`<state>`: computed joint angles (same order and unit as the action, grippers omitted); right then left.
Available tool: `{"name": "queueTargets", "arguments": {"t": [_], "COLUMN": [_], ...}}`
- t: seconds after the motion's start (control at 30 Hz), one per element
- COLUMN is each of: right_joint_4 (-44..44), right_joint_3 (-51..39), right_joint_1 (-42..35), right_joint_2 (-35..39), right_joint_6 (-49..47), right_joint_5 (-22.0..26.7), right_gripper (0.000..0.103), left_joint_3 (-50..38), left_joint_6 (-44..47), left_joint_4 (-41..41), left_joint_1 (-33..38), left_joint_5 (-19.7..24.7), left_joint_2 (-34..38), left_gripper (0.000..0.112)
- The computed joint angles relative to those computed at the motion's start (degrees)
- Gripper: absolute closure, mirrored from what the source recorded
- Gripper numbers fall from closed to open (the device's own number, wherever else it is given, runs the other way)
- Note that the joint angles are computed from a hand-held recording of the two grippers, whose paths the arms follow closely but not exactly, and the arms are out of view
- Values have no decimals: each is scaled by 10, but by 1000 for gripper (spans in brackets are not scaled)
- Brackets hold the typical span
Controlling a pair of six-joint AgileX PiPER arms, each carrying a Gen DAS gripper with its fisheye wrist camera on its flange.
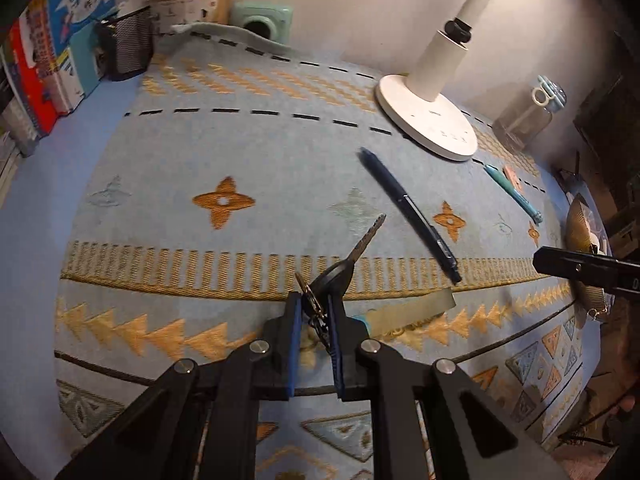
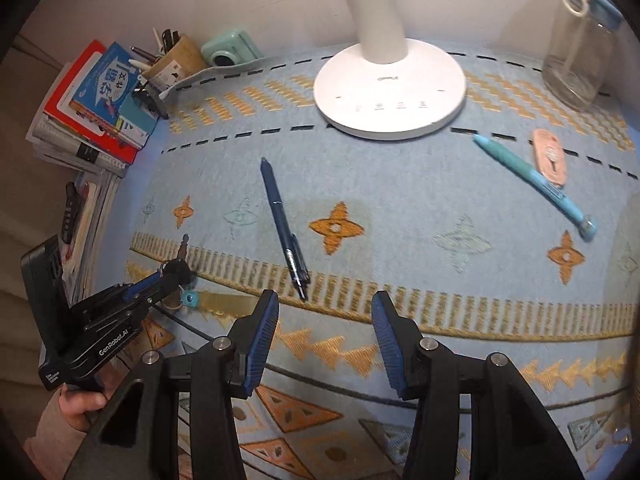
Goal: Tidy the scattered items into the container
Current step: 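Grasp the keychain strap with the left tool while the right tool grasps the dark blue pen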
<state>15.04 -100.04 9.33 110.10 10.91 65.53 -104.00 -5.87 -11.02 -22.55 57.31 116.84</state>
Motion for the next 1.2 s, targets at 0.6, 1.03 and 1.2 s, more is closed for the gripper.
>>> {"name": "queueTargets", "arguments": {"t": [0.6,1.03,1.2], "right_joint_4": [-165,-174,-134], "right_joint_3": [-160,-141,-113], "right_joint_1": [105,100,75], "right_joint_2": [160,150,132], "right_joint_6": [-24,-37,-36], "right_joint_5": [-14,-34,-54], "right_gripper": [54,55,92], "left_joint_3": [98,73,55], "left_joint_6": [107,63,28], "left_joint_4": [-29,108,120], "left_joint_1": [18,-55,-52], "left_joint_5": [-28,-77,-97], "left_joint_2": [-41,-9,1], "left_gripper": [60,29,79]}}
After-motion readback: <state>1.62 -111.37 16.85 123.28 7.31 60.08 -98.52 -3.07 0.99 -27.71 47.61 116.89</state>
